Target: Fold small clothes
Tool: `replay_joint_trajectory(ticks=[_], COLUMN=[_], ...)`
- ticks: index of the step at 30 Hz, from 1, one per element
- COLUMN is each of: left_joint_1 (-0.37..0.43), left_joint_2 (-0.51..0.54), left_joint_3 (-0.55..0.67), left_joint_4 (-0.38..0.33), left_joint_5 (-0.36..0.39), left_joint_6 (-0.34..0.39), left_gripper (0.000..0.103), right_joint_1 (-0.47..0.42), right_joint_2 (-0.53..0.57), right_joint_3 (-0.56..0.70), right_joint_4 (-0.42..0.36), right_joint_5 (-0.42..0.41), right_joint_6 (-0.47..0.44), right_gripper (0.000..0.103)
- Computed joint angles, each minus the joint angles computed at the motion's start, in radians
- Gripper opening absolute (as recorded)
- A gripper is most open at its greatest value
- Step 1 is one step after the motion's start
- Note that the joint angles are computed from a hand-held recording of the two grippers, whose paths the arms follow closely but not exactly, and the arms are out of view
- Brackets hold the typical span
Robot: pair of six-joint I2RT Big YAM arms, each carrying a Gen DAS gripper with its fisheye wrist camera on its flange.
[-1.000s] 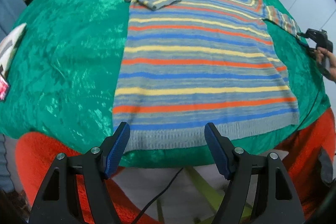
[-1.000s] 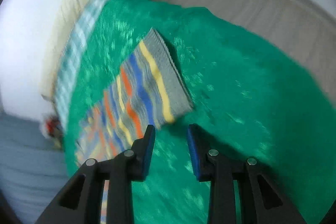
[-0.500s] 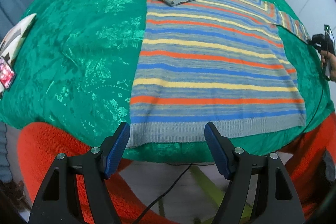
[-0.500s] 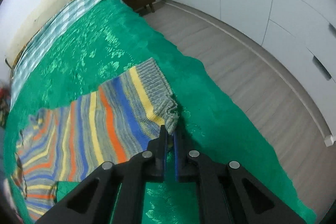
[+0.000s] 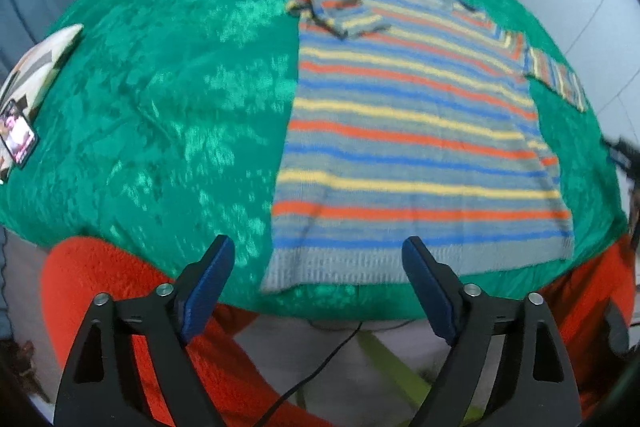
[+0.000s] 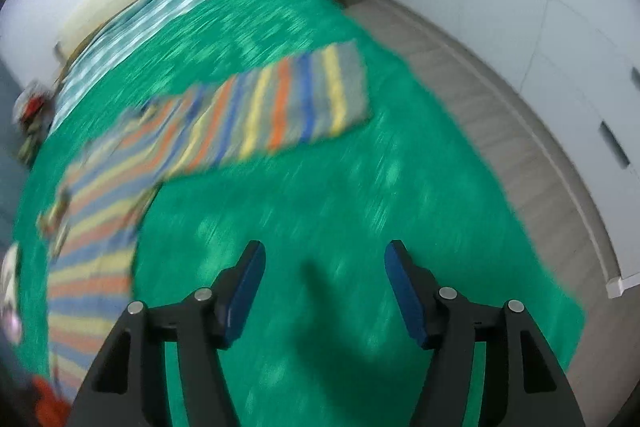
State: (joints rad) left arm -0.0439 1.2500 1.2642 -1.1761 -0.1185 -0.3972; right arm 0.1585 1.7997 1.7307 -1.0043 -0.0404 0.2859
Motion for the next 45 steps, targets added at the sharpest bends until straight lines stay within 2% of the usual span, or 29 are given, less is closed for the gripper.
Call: replay_joint_trajectory(ticks=[5, 7, 9, 12, 15, 18, 21, 23, 24, 26, 27, 28, 29, 31, 32, 33, 34, 36, 37, 39, 40, 41, 42, 43, 45], left_joint_1=[0.004, -0.007, -0.026, -0.042, -0.028, 0.001, 0.055, 0.091, 0.106, 0.13, 0.132, 0.13, 0.122, 0.1, 0.093, 0.086, 0.083, 0.078, 0.074, 0.076, 0.089, 0.099, 0.109, 0.12, 0.145], left_joint_2=[-0.008, -0.019, -0.026, -0.023, -0.003, 0.001, -0.003, 0.024, 0.048, 0.135, 0.179, 0.267, 0.345, 0.468, 0.511, 0.595, 0.639, 0.715, 0.757, 0.78, 0.795, 0.792, 0.799, 0.812, 0.798], left_joint_3=[0.018, 0.011, -0.003, -0.013, 0.002, 0.041, 0.137, 0.225, 0.268, 0.357, 0.391, 0.459, 0.504, 0.55, 0.572, 0.63, 0.661, 0.715, 0.742, 0.745, 0.757, 0.75, 0.764, 0.794, 0.801], left_joint_4=[0.052, 0.087, 0.11, 0.111, 0.054, 0.023, 0.065, 0.112, 0.138, 0.186, 0.179, 0.148, 0.14, 0.168, 0.161, 0.122, 0.103, 0.07, 0.062, 0.066, 0.07, 0.078, 0.073, 0.045, 0.053], left_joint_5=[0.004, -0.015, -0.058, -0.09, -0.049, -0.028, 0.002, 0.036, 0.058, 0.162, 0.201, 0.248, 0.249, 0.15, 0.119, 0.078, 0.061, 0.033, -0.007, -0.054, -0.027, -0.006, 0.025, 0.045, 0.117], left_joint_6=[0.061, 0.078, 0.062, 0.047, 0.064, 0.144, 0.255, 0.286, 0.286, 0.299, 0.32, 0.37, 0.413, 0.478, 0.507, 0.563, 0.584, 0.627, 0.656, 0.652, 0.623, 0.605, 0.571, 0.533, 0.464], left_gripper=[0.091, 0.091, 0.091, 0.091, 0.091, 0.091, 0.092, 0.097, 0.097, 0.099, 0.099, 0.099, 0.099, 0.087, 0.076, 0.067, 0.063, 0.062, 0.062, 0.068, 0.068, 0.063, 0.031, 0.003, 0.004], right_joint_1=[0.068, 0.103, 0.13, 0.17, 0.195, 0.211, 0.216, 0.212, 0.208, 0.202, 0.2, 0.195, 0.192, 0.186, 0.183, 0.181, 0.179, 0.174, 0.172, 0.166, 0.162, 0.159, 0.156, 0.152, 0.147], right_joint_2=[-0.122, -0.16, -0.184, -0.215, -0.237, -0.242, -0.251, -0.257, -0.259, -0.263, -0.263, -0.264, -0.263, -0.261, -0.261, -0.263, -0.266, -0.274, -0.276, -0.278, -0.279, -0.278, -0.277, -0.274, -0.265], right_joint_3=[-0.165, -0.212, -0.243, -0.274, -0.28, -0.275, -0.29, -0.301, -0.305, -0.314, -0.315, -0.317, -0.318, -0.32, -0.321, -0.323, -0.327, -0.336, -0.339, -0.343, -0.344, -0.344, -0.343, -0.34, -0.333], right_joint_4=[0.036, 0.059, 0.08, 0.1, 0.103, 0.102, 0.11, 0.113, 0.115, 0.122, 0.123, 0.126, 0.128, 0.127, 0.125, 0.124, 0.127, 0.132, 0.134, 0.135, 0.136, 0.137, 0.137, 0.134, 0.125], right_joint_5=[-0.058, -0.038, -0.017, 0.048, 0.069, 0.09, 0.102, 0.099, 0.096, 0.094, 0.092, 0.086, 0.084, 0.076, 0.07, 0.068, 0.064, 0.061, 0.061, 0.06, 0.058, 0.055, 0.051, 0.047, 0.042], right_joint_6=[-0.008, -0.032, -0.044, -0.081, -0.124, -0.148, -0.148, -0.134, -0.13, -0.117, -0.113, -0.106, -0.099, -0.09, -0.088, -0.086, -0.084, -0.078, -0.074, -0.062, -0.055, -0.049, -0.043, -0.035, -0.024], right_gripper=[0.063, 0.063, 0.063, 0.063, 0.066, 0.067, 0.067, 0.067, 0.067, 0.067, 0.067, 0.067, 0.067, 0.067, 0.067, 0.067, 0.067, 0.067, 0.067, 0.067, 0.067, 0.067, 0.067, 0.067, 0.067])
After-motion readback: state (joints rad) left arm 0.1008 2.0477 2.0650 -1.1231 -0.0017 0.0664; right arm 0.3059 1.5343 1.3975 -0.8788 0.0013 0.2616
